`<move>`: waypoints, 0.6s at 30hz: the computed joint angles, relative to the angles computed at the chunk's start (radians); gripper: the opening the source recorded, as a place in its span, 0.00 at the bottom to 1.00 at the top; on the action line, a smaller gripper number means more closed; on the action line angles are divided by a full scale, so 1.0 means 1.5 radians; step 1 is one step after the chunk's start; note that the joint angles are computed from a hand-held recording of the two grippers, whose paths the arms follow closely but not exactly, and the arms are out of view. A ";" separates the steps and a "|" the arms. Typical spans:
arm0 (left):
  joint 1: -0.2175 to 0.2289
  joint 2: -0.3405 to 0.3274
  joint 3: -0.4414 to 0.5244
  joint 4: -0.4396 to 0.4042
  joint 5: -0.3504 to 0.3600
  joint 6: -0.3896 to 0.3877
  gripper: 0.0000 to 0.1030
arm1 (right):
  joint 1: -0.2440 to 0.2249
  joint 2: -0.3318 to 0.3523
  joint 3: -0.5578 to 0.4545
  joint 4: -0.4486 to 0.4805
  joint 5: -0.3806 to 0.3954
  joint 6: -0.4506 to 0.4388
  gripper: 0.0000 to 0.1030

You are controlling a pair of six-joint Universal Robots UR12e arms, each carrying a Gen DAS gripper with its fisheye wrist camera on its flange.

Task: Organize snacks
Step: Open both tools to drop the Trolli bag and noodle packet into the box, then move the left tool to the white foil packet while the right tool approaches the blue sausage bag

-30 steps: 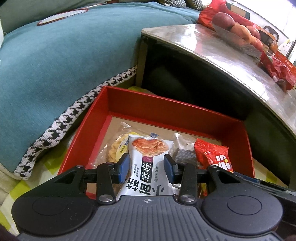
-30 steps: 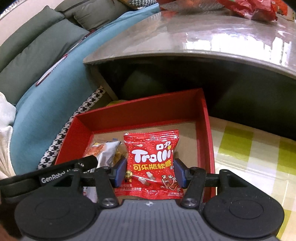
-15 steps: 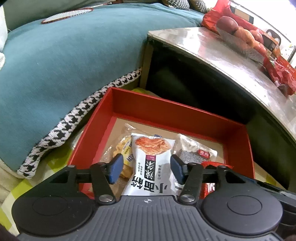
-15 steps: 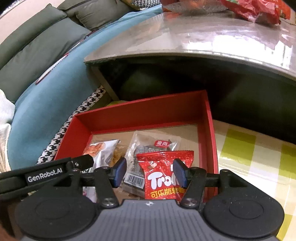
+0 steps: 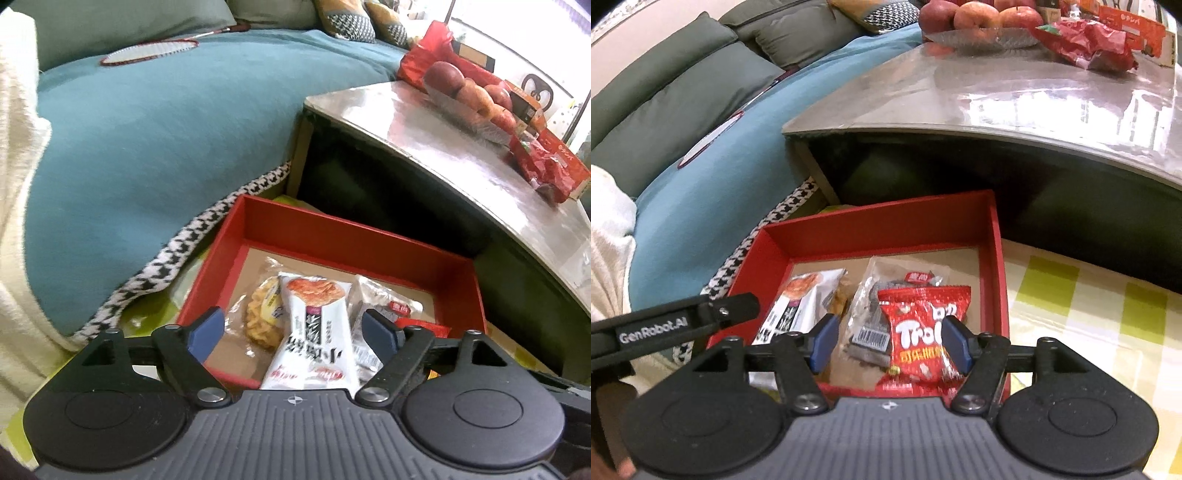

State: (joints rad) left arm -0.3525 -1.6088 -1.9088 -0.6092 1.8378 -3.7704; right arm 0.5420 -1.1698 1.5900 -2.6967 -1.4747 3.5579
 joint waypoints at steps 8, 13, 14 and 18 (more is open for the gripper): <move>0.008 0.056 -0.044 -0.034 -0.017 0.001 0.86 | 0.007 -0.026 0.027 0.012 -0.001 -0.023 0.64; 0.019 0.089 -0.072 -0.053 -0.036 -0.005 0.87 | 0.016 -0.038 0.038 0.032 0.016 -0.067 0.64; 0.021 0.094 -0.076 -0.055 -0.036 0.001 0.88 | 0.018 -0.040 0.041 0.038 0.023 -0.077 0.65; 0.031 0.108 -0.092 -0.064 -0.049 0.047 0.89 | 0.020 -0.045 0.045 0.067 0.065 -0.119 0.65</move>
State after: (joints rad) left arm -0.3058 -1.4466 -2.0474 -0.7050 1.7639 -3.6997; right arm 0.5726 -1.2368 1.6571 -2.5966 -1.3769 3.3793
